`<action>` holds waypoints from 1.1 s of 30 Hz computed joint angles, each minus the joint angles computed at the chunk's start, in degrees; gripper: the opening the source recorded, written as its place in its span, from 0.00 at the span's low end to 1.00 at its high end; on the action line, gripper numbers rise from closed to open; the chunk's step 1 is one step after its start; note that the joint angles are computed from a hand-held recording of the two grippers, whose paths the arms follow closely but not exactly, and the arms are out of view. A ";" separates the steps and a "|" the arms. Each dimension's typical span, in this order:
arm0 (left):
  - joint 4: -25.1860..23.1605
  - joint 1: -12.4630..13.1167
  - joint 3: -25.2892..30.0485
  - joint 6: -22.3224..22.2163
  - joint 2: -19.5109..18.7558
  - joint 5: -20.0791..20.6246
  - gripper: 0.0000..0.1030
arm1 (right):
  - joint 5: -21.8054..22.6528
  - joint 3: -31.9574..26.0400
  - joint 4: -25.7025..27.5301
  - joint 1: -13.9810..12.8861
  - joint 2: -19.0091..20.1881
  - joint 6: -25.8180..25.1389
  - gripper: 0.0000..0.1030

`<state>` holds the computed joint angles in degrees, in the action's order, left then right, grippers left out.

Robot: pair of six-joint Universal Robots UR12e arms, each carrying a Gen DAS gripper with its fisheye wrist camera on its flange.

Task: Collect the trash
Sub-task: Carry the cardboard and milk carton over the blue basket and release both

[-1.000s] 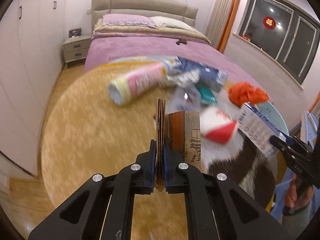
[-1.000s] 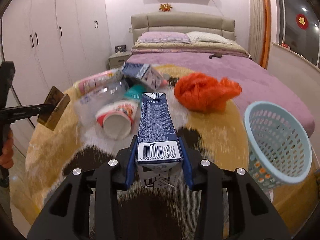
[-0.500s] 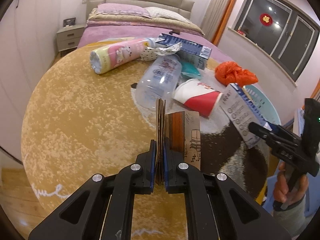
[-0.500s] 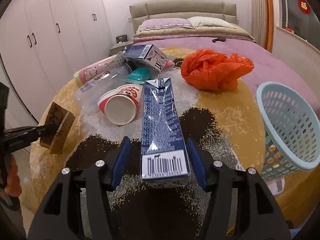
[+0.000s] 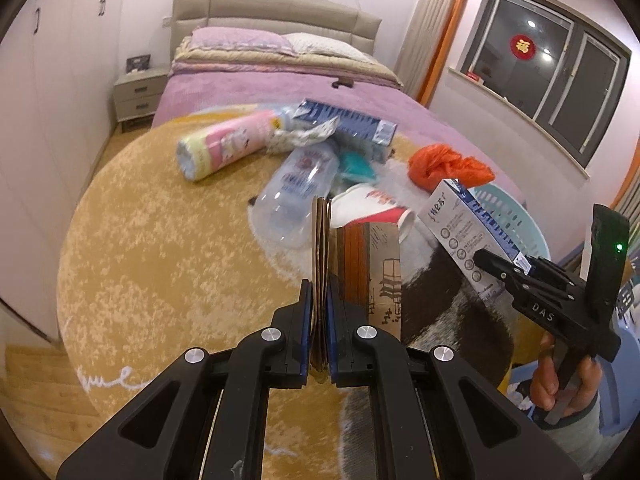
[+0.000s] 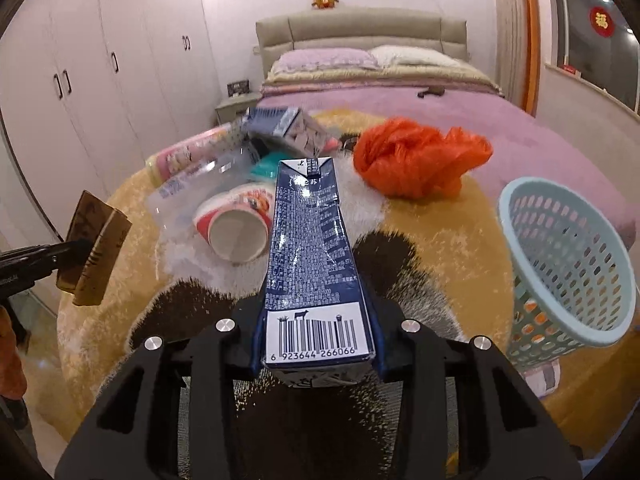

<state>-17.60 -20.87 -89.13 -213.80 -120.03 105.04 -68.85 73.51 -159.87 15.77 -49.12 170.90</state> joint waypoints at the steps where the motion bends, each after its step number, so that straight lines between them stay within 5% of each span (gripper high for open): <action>1: 0.01 -0.09 0.61 0.41 -0.16 0.06 0.05 | 0.21 0.01 -0.45 -0.09 -0.05 0.41 0.35; 10: -0.79 -1.19 8.23 7.25 -3.02 0.20 0.05 | 0.68 0.96 -6.59 -2.23 -1.04 5.24 0.35; 17: -3.65 -1.75 20.03 15.32 -9.16 -4.80 0.05 | -5.13 1.28 -12.07 -4.55 -1.94 10.47 0.35; 25: -13.03 -2.36 40.59 20.78 -20.87 -13.64 0.05 | -13.82 -1.67 -11.50 -7.53 -0.66 19.21 0.35; 33: -29.72 -2.35 68.77 19.21 -36.84 -21.93 0.05 | -17.41 -7.92 -1.05 -9.34 3.55 27.71 0.36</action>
